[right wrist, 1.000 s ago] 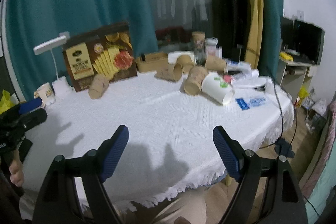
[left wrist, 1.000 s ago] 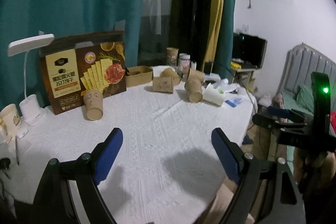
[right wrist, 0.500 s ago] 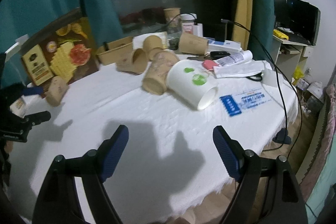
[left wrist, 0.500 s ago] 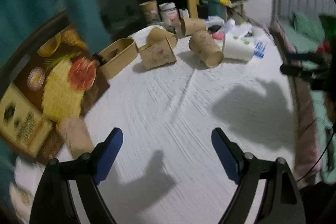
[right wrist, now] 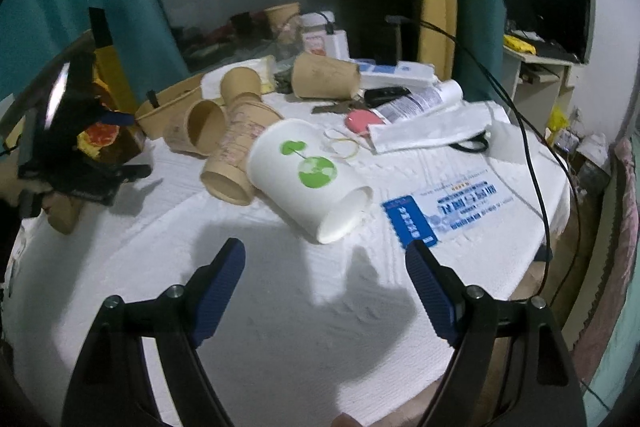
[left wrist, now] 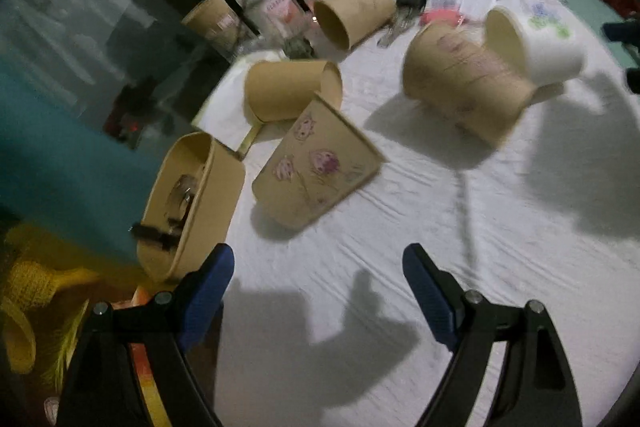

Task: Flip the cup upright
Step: 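Move the left gripper toward the tipped kraft cup with pink cartoon print, then close the left gripper on the kraft cup's body and lift it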

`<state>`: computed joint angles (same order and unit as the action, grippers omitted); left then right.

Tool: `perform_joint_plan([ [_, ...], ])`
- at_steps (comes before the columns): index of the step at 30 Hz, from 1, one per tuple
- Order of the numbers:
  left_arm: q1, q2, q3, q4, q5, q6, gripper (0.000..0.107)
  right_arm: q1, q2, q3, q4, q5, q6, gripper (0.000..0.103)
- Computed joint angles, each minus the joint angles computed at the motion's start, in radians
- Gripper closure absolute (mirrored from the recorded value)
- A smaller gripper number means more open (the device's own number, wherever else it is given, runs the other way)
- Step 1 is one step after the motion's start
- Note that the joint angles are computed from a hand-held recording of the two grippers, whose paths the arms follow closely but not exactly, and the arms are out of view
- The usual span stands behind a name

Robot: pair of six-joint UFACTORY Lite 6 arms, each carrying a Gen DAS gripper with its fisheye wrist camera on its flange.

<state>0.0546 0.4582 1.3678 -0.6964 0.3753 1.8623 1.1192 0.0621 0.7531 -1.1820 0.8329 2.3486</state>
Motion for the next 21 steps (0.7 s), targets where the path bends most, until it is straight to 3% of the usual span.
perform_joint_plan([
  [8, -0.133, 0.272, 0.288, 0.325, -0.071, -0.223, 0.02, 0.029, -0.058, -0.082, 0.043, 0.026, 0.052, 0.022],
  [14, -0.137, 0.392, 0.5, 0.324, 0.079, -0.276, 0.023, 0.076, -0.101, -0.126, 0.091, 0.061, 0.072, 0.022],
  [18, -0.131, 0.364, 0.467, 0.323, 0.091, -0.295, 0.035, 0.103, -0.105, -0.126, 0.098, 0.07, 0.092, 0.022],
  [21, -0.106, 0.346, 0.481, 0.307, 0.203, -0.334, 0.039, 0.144, -0.102, -0.102, 0.108, 0.107, 0.094, 0.022],
])
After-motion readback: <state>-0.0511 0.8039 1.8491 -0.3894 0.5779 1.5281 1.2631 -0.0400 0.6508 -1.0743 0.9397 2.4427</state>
